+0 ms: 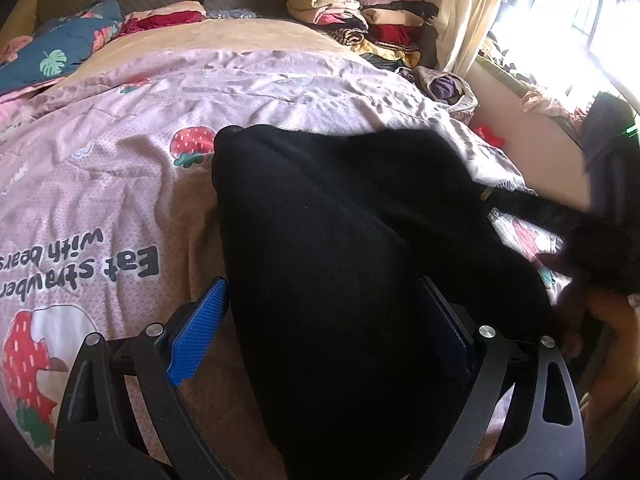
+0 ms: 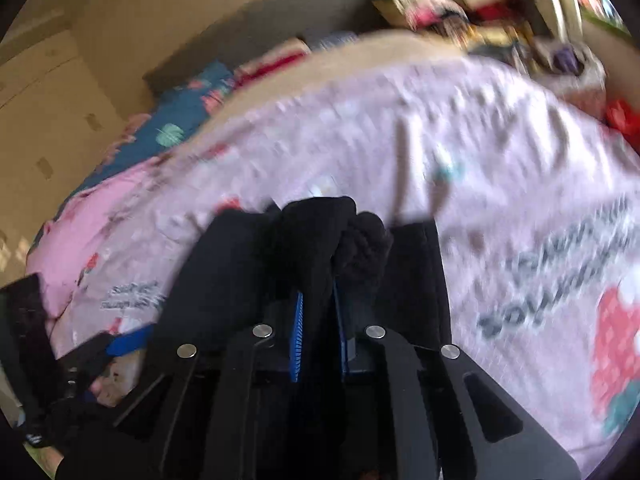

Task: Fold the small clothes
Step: 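Lay the folded side down and open the right gripper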

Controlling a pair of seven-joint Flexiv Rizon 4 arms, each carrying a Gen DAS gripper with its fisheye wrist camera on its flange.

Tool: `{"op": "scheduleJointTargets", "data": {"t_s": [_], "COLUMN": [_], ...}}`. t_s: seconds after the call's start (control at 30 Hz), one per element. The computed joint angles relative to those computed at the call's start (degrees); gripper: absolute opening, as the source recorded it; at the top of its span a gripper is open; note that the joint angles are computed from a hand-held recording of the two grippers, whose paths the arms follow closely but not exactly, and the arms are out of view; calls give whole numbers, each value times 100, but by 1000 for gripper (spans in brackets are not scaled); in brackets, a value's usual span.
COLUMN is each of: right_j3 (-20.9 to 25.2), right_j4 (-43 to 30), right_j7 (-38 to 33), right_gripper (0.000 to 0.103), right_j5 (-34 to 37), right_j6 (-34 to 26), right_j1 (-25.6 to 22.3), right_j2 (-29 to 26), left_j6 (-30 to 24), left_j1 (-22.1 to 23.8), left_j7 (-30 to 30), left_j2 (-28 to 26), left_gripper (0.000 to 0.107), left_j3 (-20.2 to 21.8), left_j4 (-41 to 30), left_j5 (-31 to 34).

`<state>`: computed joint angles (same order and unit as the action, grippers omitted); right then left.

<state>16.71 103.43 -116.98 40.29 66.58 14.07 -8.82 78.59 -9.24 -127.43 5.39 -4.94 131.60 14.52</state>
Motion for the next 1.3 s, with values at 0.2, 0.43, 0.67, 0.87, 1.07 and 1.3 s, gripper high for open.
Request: {"op": "scheduleJointTargets", "data": {"t_s": [0.2,0.43,0.67,0.87,1.07,1.3], "right_j3": [-67,-222,-223,80,455,223], "right_j4": [70,278,655,744,677,1199], "right_j7": [-269,775,1500,1679,227,566], "right_gripper": [12,11,13,32,45,44], "right_j5": [-492,-1489,-2399,-2258,-222,-640], "right_j6": [518,505,980,949,208,-114], "right_j1": [165,85,112,-260,-837,-399], "right_j2": [67,-386,-567,-394,405,869], "left_j6": [105,72,177,203,275,216], "left_j1": [-85,-250,-331,-368,-395,-371], "left_j7": [241,536,448,378,411,368], "left_j2": [-17,-230,-310,-292,-185,-40], "left_gripper": [88,88,90,90,90,90], "left_j3": [1,13,39,60,49,-14], "left_j4": [-33,-67,-34,25,179,251], "left_j5": [-297,-625,-640,-651,-829,-832]}}
